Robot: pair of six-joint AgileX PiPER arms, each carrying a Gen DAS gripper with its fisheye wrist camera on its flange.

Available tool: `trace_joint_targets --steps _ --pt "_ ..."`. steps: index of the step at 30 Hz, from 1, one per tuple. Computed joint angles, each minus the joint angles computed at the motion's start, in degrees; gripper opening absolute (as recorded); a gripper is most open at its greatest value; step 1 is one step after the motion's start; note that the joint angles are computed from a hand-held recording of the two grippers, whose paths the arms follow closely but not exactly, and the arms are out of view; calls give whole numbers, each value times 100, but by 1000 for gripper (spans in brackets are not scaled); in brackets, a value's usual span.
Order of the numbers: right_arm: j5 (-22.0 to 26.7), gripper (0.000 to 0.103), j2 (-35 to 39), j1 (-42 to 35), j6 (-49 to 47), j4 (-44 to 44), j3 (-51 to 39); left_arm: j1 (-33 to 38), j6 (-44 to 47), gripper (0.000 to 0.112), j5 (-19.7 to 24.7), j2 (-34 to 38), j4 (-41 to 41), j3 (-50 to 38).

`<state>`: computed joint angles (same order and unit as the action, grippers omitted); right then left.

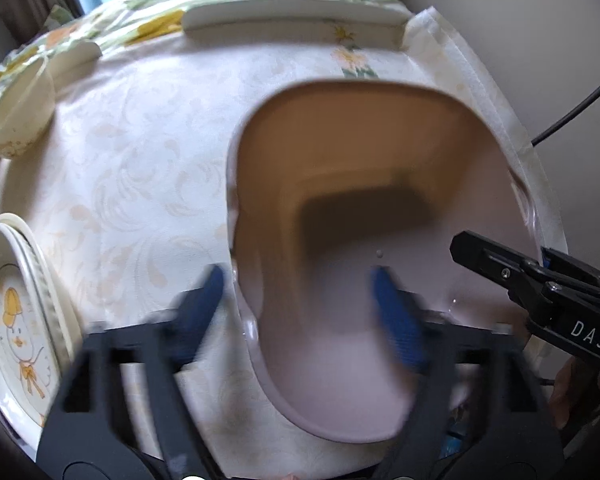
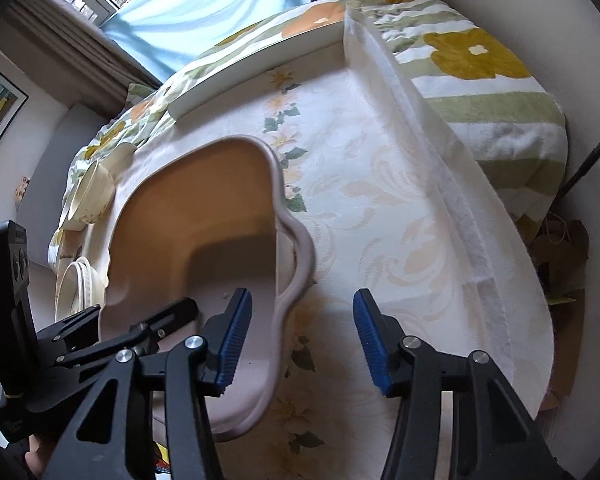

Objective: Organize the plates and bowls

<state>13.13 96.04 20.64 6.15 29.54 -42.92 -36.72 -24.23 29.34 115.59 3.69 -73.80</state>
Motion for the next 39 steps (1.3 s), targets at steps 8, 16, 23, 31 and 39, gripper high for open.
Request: trace_joint_targets --steps 8,16,23,31,39 --pt "211 48 -457 53 1136 -1123 117 93 98 83 225 -365 -143 142" --pt "1448 63 -1760 891 3509 -3666 -145 -212 -1407 84 893 -2128 1246 852" --pt "1793 102 -1935 1619 3690 -4233 -694 -105 -2522 103 1652 -3202 2316 1223" --pt "2047 102 -989 1885 2399 -3371 -2254 1208 -1651 103 1899 -4105 1670 1308" --pt "3034 102 991 1855 1626 -3101 -5132 3359 611 103 1559 -3374 -126 600"
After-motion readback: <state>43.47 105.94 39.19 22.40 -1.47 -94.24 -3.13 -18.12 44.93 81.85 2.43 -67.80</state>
